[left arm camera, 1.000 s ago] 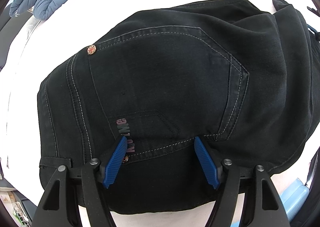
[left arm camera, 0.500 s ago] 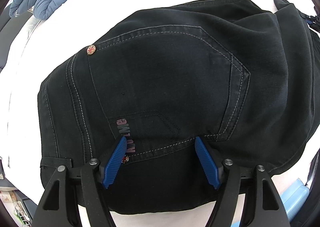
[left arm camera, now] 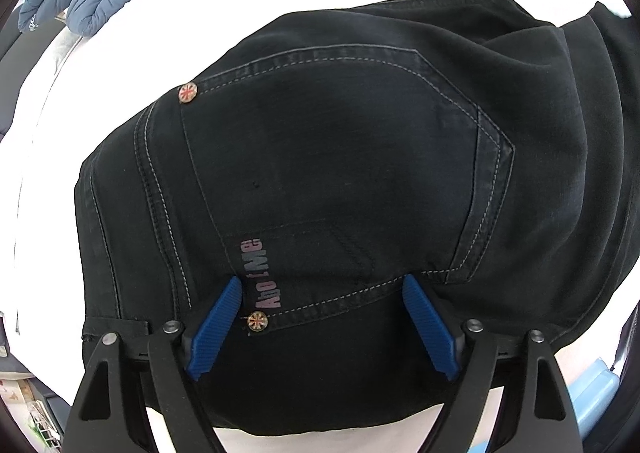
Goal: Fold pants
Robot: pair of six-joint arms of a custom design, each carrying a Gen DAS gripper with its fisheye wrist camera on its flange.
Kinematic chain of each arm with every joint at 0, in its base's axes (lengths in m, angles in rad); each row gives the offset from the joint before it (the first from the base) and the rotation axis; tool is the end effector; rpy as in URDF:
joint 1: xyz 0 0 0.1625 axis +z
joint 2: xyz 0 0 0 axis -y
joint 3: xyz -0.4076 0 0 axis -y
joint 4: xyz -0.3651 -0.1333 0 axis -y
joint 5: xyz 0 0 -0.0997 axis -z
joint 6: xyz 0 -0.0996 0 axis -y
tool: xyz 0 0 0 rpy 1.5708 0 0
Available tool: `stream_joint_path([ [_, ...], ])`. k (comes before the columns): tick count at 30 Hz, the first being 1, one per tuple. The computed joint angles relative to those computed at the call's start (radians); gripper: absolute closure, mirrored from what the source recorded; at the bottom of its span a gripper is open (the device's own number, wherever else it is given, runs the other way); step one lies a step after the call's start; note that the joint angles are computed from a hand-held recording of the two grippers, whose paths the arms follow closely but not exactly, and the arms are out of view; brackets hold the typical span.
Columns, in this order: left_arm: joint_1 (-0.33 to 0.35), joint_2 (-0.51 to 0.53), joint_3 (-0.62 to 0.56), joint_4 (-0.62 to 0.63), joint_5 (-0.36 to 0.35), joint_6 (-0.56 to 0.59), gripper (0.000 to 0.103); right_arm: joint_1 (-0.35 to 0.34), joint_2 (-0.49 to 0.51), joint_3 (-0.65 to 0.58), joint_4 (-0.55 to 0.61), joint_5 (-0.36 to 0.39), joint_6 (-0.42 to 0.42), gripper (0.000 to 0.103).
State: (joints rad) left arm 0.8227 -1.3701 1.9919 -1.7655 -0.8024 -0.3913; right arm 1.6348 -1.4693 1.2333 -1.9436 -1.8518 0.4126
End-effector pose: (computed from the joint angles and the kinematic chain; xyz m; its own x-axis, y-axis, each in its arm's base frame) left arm -0.1503 -0.4596 0.2428 -0.5423 0.3928 -0.7427 0.4460 0.8837 0.1417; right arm 0.1395 -0.5249 0.6319 -0.9087 0.4170 -0.0209 0.3405 0.7111 -0.6151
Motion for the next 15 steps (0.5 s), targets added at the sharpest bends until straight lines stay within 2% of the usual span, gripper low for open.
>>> stream_joint_path([
  [1, -0.002, 0.002, 0.0, -0.001, 0.002, -0.002, 0.017, 0.012, -0.003, -0.012, 0.036, -0.08, 0.028, 0.088],
  [2, -0.002, 0.002, 0.002, -0.003, 0.004, -0.002, 0.017, 0.026, -0.017, 0.003, 0.029, -0.118, 0.025, 0.088],
  [3, -0.009, 0.005, 0.008, -0.008, 0.004, -0.012, 0.017, 0.031, -0.047, 0.046, 0.001, -0.114, -0.013, 0.088],
  [5, -0.014, 0.006, 0.014, -0.013, 0.003, -0.016, 0.017, 0.022, -0.107, 0.134, -0.03, -0.053, -0.062, 0.088],
  [7, -0.018, 0.009, 0.013, -0.009, 0.001, -0.02, 0.017, 0.007, -0.202, 0.293, -0.138, -0.004, -0.097, 0.088],
  [8, -0.02, 0.012, 0.013, -0.008, 0.001, -0.023, 0.017, 0.006, -0.249, 0.377, -0.194, 0.005, -0.091, 0.087],
  [9, -0.022, 0.015, 0.011, -0.005, 0.0, -0.026, 0.017, -0.015, -0.305, 0.477, -0.263, 0.046, -0.071, 0.086],
  [11, -0.022, 0.016, 0.009, 0.0, -0.001, -0.026, 0.016, -0.08, -0.404, 0.646, -0.376, 0.165, 0.0, 0.066],
  [12, -0.023, 0.017, 0.008, 0.001, 0.0, -0.028, 0.016, -0.108, -0.446, 0.732, -0.447, 0.195, 0.045, 0.03],
  [13, -0.024, 0.019, 0.007, 0.002, 0.001, -0.029, 0.016, -0.129, -0.487, 0.809, -0.527, 0.208, 0.086, 0.008],
  [15, -0.026, 0.025, 0.006, 0.003, 0.002, -0.034, 0.016, -0.188, -0.556, 0.938, -0.656, 0.281, 0.116, 0.008],
])
